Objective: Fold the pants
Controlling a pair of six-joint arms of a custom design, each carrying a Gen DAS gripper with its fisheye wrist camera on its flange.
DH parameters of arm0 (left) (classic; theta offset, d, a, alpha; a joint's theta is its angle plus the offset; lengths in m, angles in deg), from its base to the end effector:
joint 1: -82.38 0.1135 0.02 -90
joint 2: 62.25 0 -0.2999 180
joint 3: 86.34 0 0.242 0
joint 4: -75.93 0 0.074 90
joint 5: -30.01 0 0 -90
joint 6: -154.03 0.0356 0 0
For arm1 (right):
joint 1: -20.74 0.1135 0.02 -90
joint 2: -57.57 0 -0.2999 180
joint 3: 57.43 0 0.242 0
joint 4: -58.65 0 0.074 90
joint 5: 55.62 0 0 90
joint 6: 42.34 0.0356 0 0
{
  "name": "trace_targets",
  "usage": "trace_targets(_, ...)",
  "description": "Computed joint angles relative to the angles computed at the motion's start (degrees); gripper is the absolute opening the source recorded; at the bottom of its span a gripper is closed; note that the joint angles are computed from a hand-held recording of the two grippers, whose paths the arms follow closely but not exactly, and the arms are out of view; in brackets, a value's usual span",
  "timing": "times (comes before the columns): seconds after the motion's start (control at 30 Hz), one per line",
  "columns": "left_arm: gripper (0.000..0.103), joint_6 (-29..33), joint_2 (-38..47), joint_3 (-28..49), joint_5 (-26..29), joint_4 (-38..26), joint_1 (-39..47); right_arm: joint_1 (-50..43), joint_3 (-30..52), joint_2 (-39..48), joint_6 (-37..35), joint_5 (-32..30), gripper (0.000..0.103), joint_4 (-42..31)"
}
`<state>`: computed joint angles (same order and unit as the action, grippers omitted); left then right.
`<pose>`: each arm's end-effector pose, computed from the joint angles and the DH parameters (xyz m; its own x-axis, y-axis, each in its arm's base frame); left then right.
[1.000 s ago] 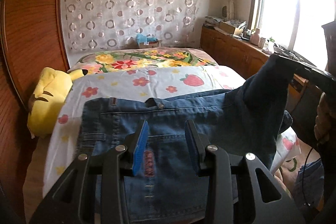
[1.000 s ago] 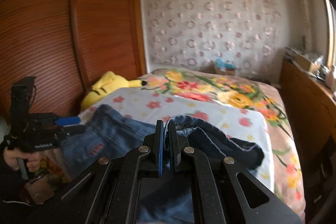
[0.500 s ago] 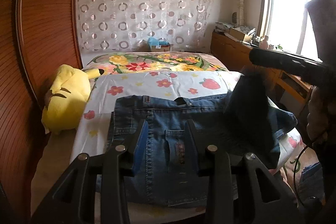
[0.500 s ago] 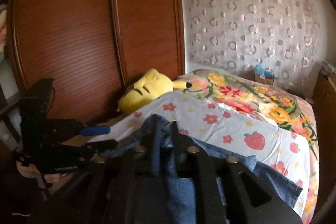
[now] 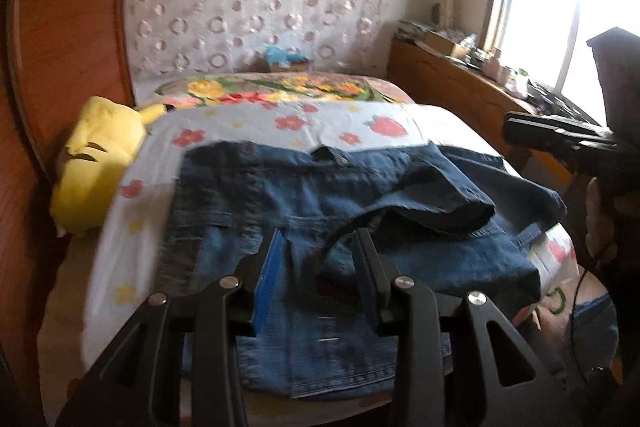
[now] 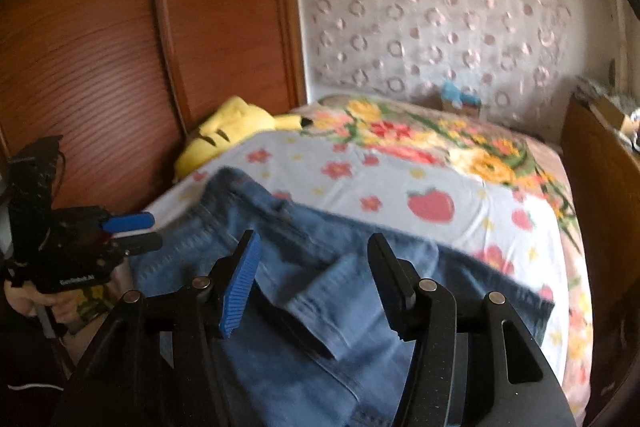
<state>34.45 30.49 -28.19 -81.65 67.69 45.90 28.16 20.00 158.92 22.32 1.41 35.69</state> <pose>0.2588 -0.1750 0.2029 -0.6407 -0.0968 -0.7617 0.0214 0.9894 -0.1438 0.3656 0.0672 0.2336 -0.4499 -0.4207 -0.7878 -0.7411 0.6681 0.0665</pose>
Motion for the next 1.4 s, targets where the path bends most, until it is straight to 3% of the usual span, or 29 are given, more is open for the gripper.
trace_targets(0.13, 0.035, 1.46, 4.78, 2.04, 5.17, 2.06, 1.41, -1.13, -0.45, 2.91, -0.66, 0.18, 0.057, -0.17)
trace_targets(0.5, 0.032, 3.60, 13.03, 6.69, 10.18, 1.83, 3.13, -1.46, 0.37, 8.84, -1.64, 0.62, 0.057, -2.69)
trace_targets(0.6, 0.022, 4.32, 13.46, 6.70, 9.61, 2.37, 2.72, -1.25, 2.34, 11.15, -0.88, 0.67, 0.057, -4.58)
trace_targets(0.67, 0.010, 4.87, 13.41, 6.21, 9.78, 3.35, 2.59, -1.00, 3.86, 12.52, -0.97, 0.26, 0.057, -6.28)
trace_targets(0.7, 0.007, 5.40, 13.16, 5.79, 9.64, 3.96, 2.17, -0.80, 4.54, 13.09, -1.16, 0.12, 0.049, -7.04)
trace_targets(0.73, 0.006, 5.82, 13.10, 5.76, 9.57, 4.24, 2.01, -0.64, 5.54, 13.79, -1.76, -0.37, 0.022, -8.47)
trace_targets(0.77, 0.003, 6.72, 12.86, 5.39, 9.63, 4.91, 2.00, -0.48, 6.20, 14.15, -2.18, -0.43, 0.010, -9.41)
trace_targets(0.83, 0.001, 7.31, 11.06, 4.39, 7.78, 5.28, 0.72, -0.31, 6.02, 13.31, -2.49, -1.25, 0.004, -9.15)
trace_targets(1.13, 0.001, 5.45, -6.87, -4.39, 3.17, 4.16, -1.65, 4.63, 11.06, 5.92, -0.95, -4.26, 0.002, -10.85)
trace_targets(1.4, 0.001, 3.62, -17.40, -10.44, -1.65, -0.80, -1.12, 14.13, 20.08, 8.73, 2.18, -2.28, 0.002, -13.29)
